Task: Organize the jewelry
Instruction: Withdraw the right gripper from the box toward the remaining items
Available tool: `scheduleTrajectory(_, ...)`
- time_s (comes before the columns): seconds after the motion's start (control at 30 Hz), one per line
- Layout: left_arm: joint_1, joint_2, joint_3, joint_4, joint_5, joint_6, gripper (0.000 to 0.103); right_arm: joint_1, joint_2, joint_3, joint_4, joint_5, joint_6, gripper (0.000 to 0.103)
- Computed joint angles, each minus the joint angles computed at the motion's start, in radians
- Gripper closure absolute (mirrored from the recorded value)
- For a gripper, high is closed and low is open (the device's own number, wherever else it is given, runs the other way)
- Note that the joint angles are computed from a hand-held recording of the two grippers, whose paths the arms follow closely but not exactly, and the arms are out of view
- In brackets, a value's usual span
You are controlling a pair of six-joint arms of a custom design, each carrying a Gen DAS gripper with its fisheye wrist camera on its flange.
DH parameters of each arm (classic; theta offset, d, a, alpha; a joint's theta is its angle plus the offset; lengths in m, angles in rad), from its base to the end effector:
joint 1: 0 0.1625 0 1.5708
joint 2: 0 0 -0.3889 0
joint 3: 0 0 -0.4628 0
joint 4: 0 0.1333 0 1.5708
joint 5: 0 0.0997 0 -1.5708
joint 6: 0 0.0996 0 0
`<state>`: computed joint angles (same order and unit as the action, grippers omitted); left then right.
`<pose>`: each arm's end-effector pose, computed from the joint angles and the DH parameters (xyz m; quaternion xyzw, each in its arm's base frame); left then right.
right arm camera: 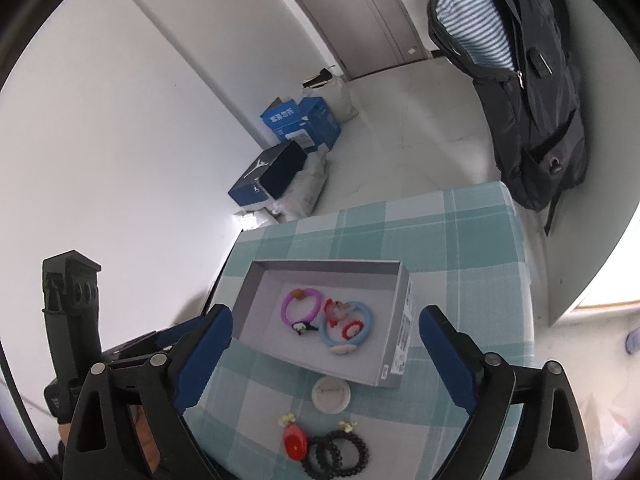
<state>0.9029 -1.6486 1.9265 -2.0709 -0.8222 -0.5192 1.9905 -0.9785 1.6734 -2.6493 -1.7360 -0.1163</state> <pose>-0.1692 -0.5392 0.3741 0.0283 0.9255 -0.2888 0.2435 0.3928 -0.5933 0.1350 0.2439 -0.9476 0.2000 0.0514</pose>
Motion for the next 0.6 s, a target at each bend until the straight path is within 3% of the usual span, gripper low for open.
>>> scheduleTrajectory(0.17, -0.03, -0.032, 0.041, 0.026, 0.032, -0.049, 0.034, 0.007, -0.032, 0.049, -0.031, 0.004, -0.015, 0.002)
scheduleTrajectory(0.6, -0.099, -0.109, 0.143, 0.112, 0.095, -0.161, 0.032, 0.022, -0.102, 0.176, -0.085, -0.044, -0.063, 0.0)
